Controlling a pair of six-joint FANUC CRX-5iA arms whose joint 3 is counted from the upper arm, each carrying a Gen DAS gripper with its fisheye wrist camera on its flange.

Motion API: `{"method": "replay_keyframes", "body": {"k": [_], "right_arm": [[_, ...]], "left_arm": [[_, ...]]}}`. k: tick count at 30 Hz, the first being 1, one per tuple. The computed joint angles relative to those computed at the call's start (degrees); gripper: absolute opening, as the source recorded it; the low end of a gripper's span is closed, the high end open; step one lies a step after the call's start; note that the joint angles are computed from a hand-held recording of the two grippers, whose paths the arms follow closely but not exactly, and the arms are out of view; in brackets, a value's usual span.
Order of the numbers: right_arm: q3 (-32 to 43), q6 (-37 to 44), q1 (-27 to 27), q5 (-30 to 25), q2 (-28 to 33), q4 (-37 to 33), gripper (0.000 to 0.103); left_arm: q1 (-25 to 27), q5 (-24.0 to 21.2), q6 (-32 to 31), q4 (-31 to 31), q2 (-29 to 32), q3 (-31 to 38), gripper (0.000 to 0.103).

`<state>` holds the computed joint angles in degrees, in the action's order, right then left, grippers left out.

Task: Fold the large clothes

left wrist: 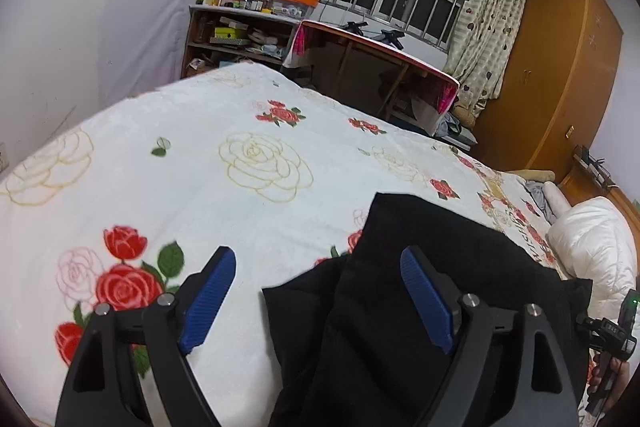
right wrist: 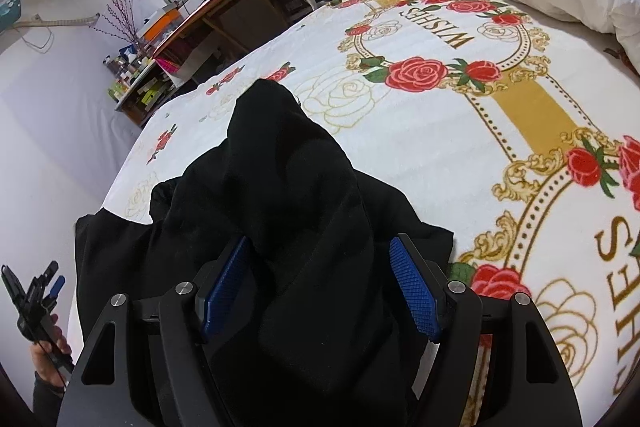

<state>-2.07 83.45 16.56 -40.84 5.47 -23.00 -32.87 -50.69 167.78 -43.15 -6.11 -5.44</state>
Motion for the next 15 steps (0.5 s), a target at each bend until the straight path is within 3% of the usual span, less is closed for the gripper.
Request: {"method": "replay_keyframes", "body": {"k": [4,9,10,11,13,14,15], "right_arm": [[0.78,1.26,-0.15,-1.31,0.82,-0.86,0.072],[3.59,5.4,-0.76,-4.95,2.51,-3.48,0.072],[3.99,5.46,-0.44,-5.5,2.85,-3.0,0.071],[3.83,4.9,0.14,-5.26,2.9,-1.77,0.067],[2.72,2.34,1.49,-3.85,2.55,1.85,0.028],[2.17,1.08,1.86,-3.22,2.26,2.93,0.022],[1.54,-0.23,2.12,-2.49,1.75,3.8,0.02]], "left_arm": [[5.74,7.26,-13.07,12.43,2.81,-1.82,0.086],[11.77,12.51,-27.94,28.8,8.11,-2.91,0.085],[12.39,12.75,-30.05,31.22,8.98,-2.87,0.075],[13.05,13.69,-32.4,33.93,9.5,-3.33,0.056],[12.82,13.41,-33.68,34.61,10.05,-2.61,0.027],[11.71,11.87,-31.89,31.91,10.22,-1.05,0.014],[10.64,11.26,-30.15,29.27,9.81,-0.1,0.014]]}}
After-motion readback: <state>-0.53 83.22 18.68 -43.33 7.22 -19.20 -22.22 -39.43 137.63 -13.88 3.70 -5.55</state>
